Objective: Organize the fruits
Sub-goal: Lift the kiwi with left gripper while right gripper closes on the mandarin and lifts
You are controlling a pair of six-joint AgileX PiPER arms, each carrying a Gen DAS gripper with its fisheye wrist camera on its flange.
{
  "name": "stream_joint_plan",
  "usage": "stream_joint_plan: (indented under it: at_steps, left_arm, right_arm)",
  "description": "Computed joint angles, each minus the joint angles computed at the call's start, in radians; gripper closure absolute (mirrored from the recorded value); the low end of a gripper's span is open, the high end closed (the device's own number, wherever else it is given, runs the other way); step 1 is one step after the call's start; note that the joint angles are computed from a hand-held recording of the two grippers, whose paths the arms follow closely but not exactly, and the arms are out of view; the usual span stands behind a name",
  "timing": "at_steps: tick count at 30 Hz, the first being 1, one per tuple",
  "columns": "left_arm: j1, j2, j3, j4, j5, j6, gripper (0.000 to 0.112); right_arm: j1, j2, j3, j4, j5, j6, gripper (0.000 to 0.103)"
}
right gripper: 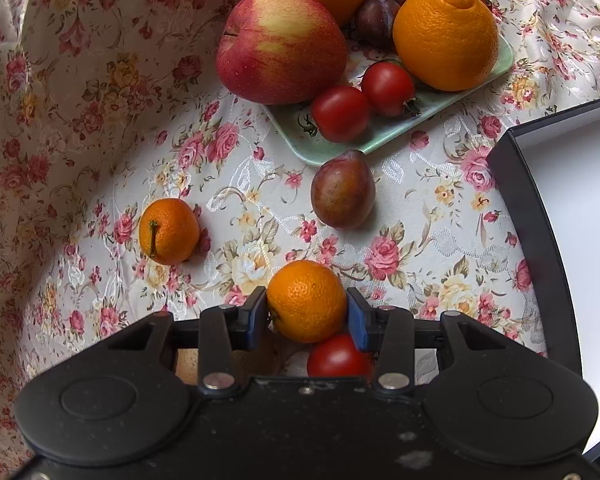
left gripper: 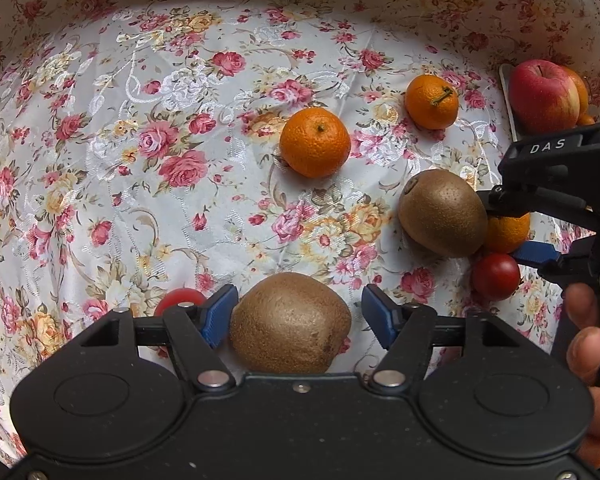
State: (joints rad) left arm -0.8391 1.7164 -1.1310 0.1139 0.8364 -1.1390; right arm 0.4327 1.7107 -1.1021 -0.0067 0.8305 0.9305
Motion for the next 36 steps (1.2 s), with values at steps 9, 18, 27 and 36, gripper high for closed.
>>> stream_joint_plan:
  at_steps: [9,18,27,36]
  left_arm:
    - [0.0,0.008,-0.011,0.001,0.012,0.006,0.043]
    - [0.006,-0.004,0.002,-0.005,0.004,0.002,0.044]
    - [0.007,-0.012,0.007,-0.009,0.006,-0.001,0.045]
    - [-0.002,-0.012,0.0,0.013,0.025,-0.021,0.05]
  right_arm:
    - [0.027,0.005,-0.009,-0.022,0.011,-0.008,0.058]
    - [0.033,-0.018,0.022,-0.04,-0.018,0.021,0.059]
    - [-0.002,0.001,-0.011,0.018,0.025,-0.061,0.061]
    - [0.06,0.033,-0.057,-0.055,0.073,-0.087,0.062]
